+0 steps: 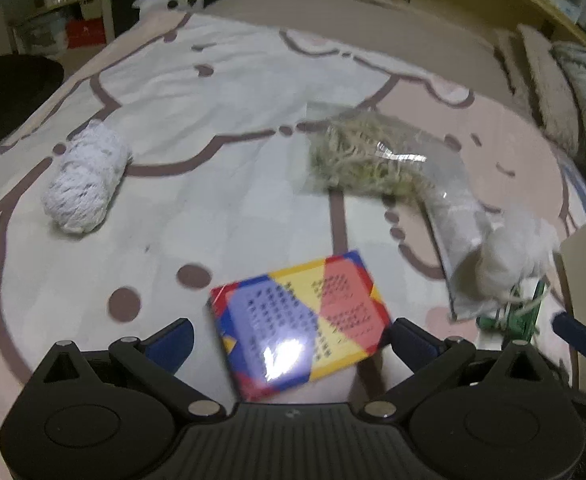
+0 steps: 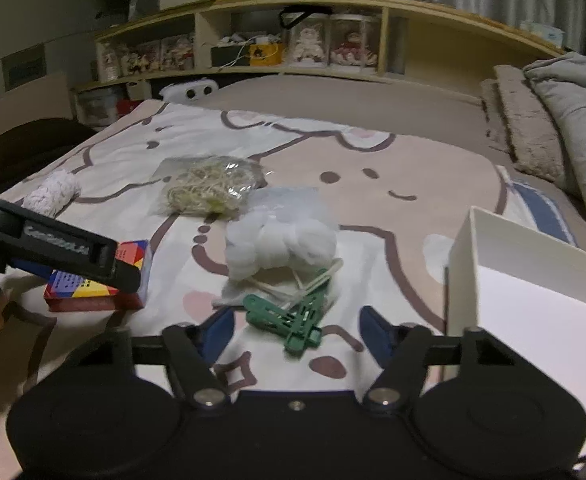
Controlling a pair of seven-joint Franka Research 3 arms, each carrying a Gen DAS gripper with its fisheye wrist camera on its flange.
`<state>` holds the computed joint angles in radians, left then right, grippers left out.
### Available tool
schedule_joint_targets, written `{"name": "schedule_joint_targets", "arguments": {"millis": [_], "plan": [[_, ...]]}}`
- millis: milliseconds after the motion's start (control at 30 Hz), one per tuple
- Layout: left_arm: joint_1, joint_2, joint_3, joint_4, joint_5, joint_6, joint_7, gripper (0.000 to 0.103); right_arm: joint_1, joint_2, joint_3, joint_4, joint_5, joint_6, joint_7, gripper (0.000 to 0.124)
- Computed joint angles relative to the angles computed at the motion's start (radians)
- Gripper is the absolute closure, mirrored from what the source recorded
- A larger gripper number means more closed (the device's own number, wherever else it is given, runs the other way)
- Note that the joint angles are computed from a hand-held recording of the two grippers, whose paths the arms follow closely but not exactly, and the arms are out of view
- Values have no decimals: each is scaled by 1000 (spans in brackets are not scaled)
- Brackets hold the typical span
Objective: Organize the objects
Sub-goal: 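Grasp the green clothespins with the right tool while the left tool grasps the colourful card box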
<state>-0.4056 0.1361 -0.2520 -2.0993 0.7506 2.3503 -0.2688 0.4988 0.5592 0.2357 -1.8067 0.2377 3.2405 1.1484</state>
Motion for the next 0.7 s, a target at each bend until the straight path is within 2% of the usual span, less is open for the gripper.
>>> {"name": "schedule_joint_targets", "arguments": {"millis": [33, 67, 100, 200, 300, 333, 367, 433, 500, 600, 667, 700], "plan": [[3, -7, -3, -1, -34, -10, 14, 0, 0, 0, 0, 0, 0, 0, 0, 75], [5, -12, -6, 3, -65, -30, 23, 0, 32, 2, -35, 6, -4, -7, 3, 77], [4, -16, -9, 5, -88, -51, 20, 0, 64, 3, -72, 11, -9, -16, 7, 79], [5, -26, -11, -2, -111, -62, 3, 0, 110, 23, -126, 28, -22, -17, 12, 79], [4, -21, -11, 2, -94, -54, -9, 0, 115, 37, -135, 48, -29, -42, 14, 81], [3, -21, -8, -3, -76, -35, -29, 0, 113, 35, -133, 51, -33, -57, 12, 92], [5, -23, -5, -10, -54, -6, -52, 0, 113, 35, -133, 51, -35, -57, 14, 99], [6, -18, 1, -15, -10, 37, -98, 0, 142, 20, -167, 42, -50, -80, 20, 99], [2, -5, 5, -8, 37, 50, -139, 0, 138, -15, -164, 28, -55, -142, 31, 99], [-8, 28, 6, 23, 61, 22, -134, 0, 133, -40, -160, 12, -65, -176, 58, 99], [-18, 47, 9, 43, 79, -7, -119, 0, 116, -81, -142, -11, -66, -243, 69, 99], [-21, 59, 10, 56, 80, -23, -106, 0, 111, -81, -137, -11, -72, -243, 73, 99]]}}
